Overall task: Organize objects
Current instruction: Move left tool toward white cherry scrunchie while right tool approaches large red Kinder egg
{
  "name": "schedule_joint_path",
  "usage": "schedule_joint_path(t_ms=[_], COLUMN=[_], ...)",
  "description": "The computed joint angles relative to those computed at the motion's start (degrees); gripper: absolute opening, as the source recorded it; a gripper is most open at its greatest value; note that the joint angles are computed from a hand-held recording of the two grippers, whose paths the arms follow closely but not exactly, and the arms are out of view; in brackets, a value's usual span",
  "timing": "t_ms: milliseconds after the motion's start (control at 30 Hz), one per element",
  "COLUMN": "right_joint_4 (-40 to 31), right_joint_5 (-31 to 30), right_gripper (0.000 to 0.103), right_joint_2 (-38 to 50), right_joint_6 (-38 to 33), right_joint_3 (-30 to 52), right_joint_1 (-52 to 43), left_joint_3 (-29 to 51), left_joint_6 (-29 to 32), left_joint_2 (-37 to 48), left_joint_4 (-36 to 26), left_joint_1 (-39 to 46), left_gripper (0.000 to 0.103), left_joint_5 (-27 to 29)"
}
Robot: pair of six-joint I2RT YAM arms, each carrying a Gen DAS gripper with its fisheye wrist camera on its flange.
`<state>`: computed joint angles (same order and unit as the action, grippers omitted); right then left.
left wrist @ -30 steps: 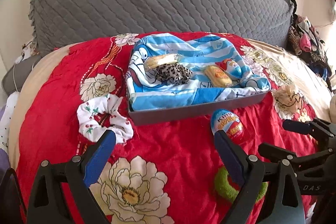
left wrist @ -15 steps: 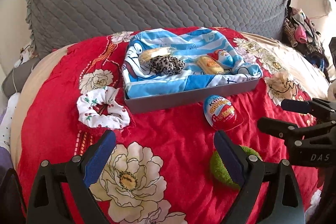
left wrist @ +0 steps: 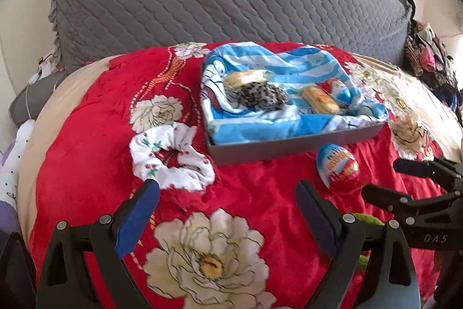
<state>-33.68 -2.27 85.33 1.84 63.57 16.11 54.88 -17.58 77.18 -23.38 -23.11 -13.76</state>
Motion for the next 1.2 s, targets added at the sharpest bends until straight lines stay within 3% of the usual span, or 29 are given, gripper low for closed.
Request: schedule_joint_path(t_ms=[533, 1067, 1200], right_joint_4=[3.2, 4.5, 5.0], right_joint_5=[0.6, 1.0, 1.1], right_gripper=[0.081, 0.086, 0.095], right_joint_2=[8.0, 12.0, 12.6], right_joint_6=[3.8, 4.2, 4.5], right_joint_3=[3.0, 4.5, 4.4], right_joint_1=[1.8, 1.7, 1.8], left_joint_3=[0.8, 1.7, 1.9], left_joint_6=[3.7, 5.6, 5.6], left_joint_2=[5.0, 11.3, 12.0], left_joint_4=[4.2, 7.9, 8.6], left_joint_1=[10.0, 12.6, 13.1], left_gripper=[0.095, 0.095, 0.095], left_joint_5=[5.6, 7.0, 7.5])
